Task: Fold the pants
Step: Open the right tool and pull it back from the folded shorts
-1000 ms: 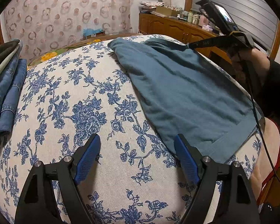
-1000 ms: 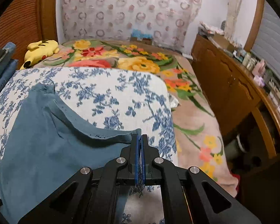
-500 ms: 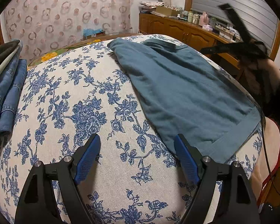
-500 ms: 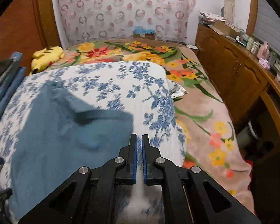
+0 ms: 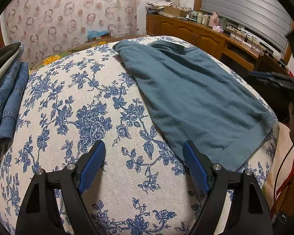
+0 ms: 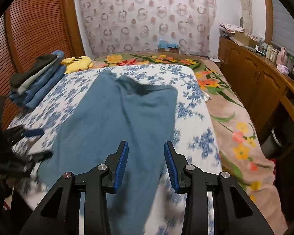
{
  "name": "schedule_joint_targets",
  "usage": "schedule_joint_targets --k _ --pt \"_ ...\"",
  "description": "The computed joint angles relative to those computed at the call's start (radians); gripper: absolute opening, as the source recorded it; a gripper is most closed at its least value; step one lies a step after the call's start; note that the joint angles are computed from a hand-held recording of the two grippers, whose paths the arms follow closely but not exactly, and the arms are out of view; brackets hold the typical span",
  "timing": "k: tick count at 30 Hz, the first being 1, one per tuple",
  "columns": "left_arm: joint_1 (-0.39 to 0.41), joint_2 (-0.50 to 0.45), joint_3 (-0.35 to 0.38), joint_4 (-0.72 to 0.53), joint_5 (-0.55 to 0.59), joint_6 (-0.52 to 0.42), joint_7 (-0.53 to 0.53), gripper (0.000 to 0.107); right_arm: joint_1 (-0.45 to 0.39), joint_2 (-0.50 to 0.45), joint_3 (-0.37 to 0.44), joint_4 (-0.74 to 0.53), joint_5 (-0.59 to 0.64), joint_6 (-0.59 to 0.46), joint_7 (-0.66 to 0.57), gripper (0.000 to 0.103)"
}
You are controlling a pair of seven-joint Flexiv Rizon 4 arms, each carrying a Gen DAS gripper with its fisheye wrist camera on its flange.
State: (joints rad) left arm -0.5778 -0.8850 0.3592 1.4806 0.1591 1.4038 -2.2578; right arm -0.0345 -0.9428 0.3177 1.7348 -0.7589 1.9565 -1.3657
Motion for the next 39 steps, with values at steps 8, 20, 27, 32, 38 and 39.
schedule_joint_targets --k 8,20,27,32,38,39 --pt "0.001 0.001 -0.002 0.003 0.0 0.006 -0.005 0.082 -0.024 0.048 -0.013 0.113 -0.032 0.05 -0.001 0.039" --pt "-0.049 0.03 0.036 0.062 -0.008 0.092 -0.004 0.082 0.075 0.073 -0.114 0.16 0.088 0.11 -0.005 0.039" --pt "-0.078 0.044 0.025 0.103 -0.058 0.157 0.053 0.082 0.084 0.08 -0.121 0.174 0.118 0.108 -0.006 0.039" --pt "-0.062 0.024 -0.023 0.09 -0.109 0.149 0.126 0.082 0.068 0.085 -0.107 0.186 0.104 0.11 -0.003 0.039" --pt "-0.058 0.014 -0.049 0.09 -0.151 0.157 0.181 0.061 0.055 0.083 -0.099 0.192 0.081 0.111 -0.006 0.039" --pt "-0.055 0.014 -0.057 0.091 -0.155 0.161 0.192 0.059 0.056 0.083 -0.1 0.192 0.08 0.109 -0.005 0.039"
